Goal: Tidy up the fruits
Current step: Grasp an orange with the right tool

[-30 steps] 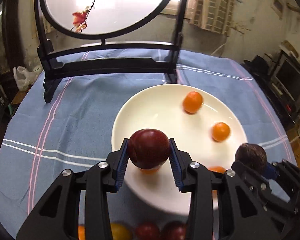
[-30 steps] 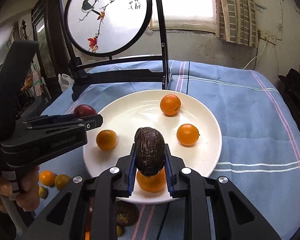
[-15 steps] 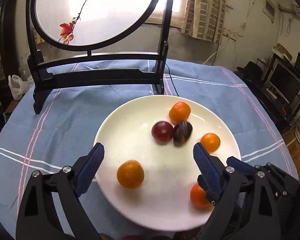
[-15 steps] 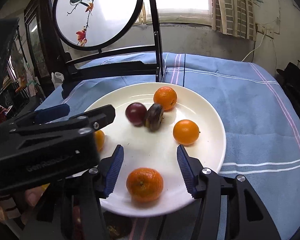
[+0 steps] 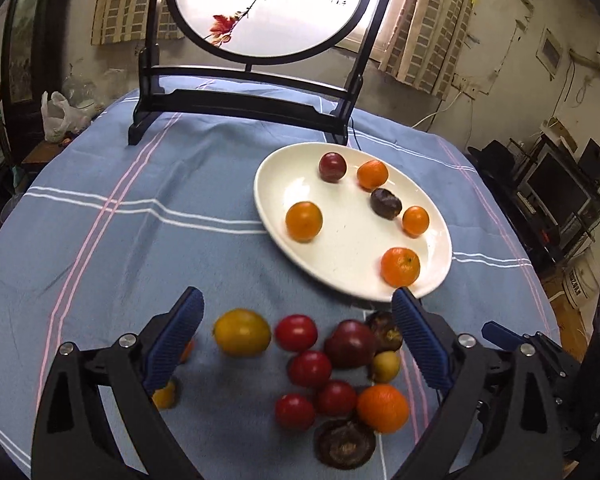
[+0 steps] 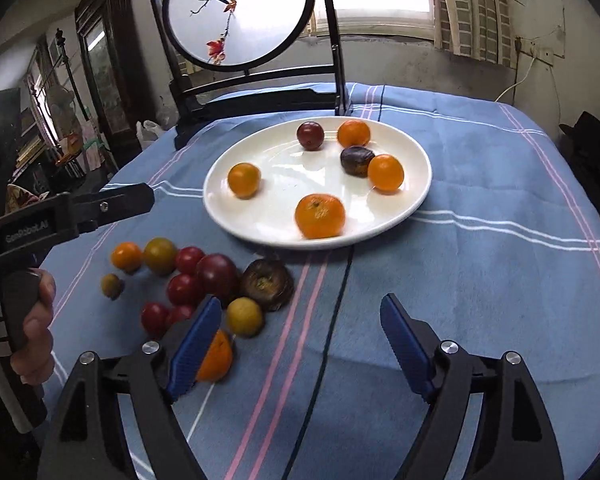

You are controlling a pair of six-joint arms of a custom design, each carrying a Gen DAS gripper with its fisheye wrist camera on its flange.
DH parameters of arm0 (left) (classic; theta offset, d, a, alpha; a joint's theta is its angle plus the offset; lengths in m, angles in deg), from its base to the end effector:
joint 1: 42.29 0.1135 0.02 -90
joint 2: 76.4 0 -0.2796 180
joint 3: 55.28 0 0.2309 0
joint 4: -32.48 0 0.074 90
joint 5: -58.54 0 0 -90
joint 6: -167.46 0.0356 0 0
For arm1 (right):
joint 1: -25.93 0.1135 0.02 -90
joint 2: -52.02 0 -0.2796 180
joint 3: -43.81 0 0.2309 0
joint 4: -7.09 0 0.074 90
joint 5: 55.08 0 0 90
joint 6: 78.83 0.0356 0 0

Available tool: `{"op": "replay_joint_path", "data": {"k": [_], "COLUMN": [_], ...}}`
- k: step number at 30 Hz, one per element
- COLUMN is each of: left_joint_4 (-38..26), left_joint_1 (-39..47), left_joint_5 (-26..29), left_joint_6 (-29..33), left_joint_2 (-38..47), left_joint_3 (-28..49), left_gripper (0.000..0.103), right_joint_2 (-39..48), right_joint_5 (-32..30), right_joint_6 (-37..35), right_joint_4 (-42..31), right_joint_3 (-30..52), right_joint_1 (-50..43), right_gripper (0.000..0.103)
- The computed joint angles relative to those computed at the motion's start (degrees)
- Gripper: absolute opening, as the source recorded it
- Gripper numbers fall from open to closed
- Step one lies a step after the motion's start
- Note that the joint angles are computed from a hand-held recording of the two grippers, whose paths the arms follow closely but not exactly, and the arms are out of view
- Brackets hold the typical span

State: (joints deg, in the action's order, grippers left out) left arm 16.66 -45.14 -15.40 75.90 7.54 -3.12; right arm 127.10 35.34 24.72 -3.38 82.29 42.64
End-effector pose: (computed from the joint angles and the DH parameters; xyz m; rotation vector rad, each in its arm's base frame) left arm 0.2589 -0.0228 0.1900 0.1575 2.3865 -0.3723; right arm 0.1993 0.0596 0.1658 -0.0629 2.4050 0.2384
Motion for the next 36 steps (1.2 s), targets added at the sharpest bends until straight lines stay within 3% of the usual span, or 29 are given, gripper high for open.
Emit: {"op": "replay_joint_path", "data": {"k": [11, 16, 21, 24, 31, 36], "left_joint_4": [-0.3, -1.1, 1.2, 0.0, 3.3, 2.8], "left_joint_1": [12.9, 17.8, 17.5, 19.1, 17.5, 17.6], "left_joint_5": [2.5, 5.4, 3.2, 4.9, 2.6, 3.0], "left_joint_6": [11.5, 17.3, 19.7, 20.7, 20.0, 21.0], "left_joint_2": [-5.4, -4.3, -3.4, -1.9, -1.9, -2.2], "left_joint_3": [-12.4, -15.3, -17.4, -16.7, -18.3, -18.5], "left_gripper": [0.093, 0.093, 0.093, 0.093, 0.094, 0.095], "right_joint_2": [-2.2, 1.3, 5.8, 8.2, 11.9, 14.9], "right_joint_5": [9.2, 11.3, 14.4, 15.6, 16.2, 16.1], "right_joint_6": [9.4, 11.4, 13.0, 13.1, 12.2, 13.4], "right_joint_4": [-1.2, -1.3, -4.3, -5.3, -4.4, -5.3], "right_joint_3": [-6.2, -5.8, -2.9, -1.3, 2.0, 5.8], "right_joint_1": [15.4, 18.4, 20.2, 21.2, 21.5, 21.4], "right_gripper": [0.083, 0.083, 0.083, 0.083, 0.064, 0.058]}}
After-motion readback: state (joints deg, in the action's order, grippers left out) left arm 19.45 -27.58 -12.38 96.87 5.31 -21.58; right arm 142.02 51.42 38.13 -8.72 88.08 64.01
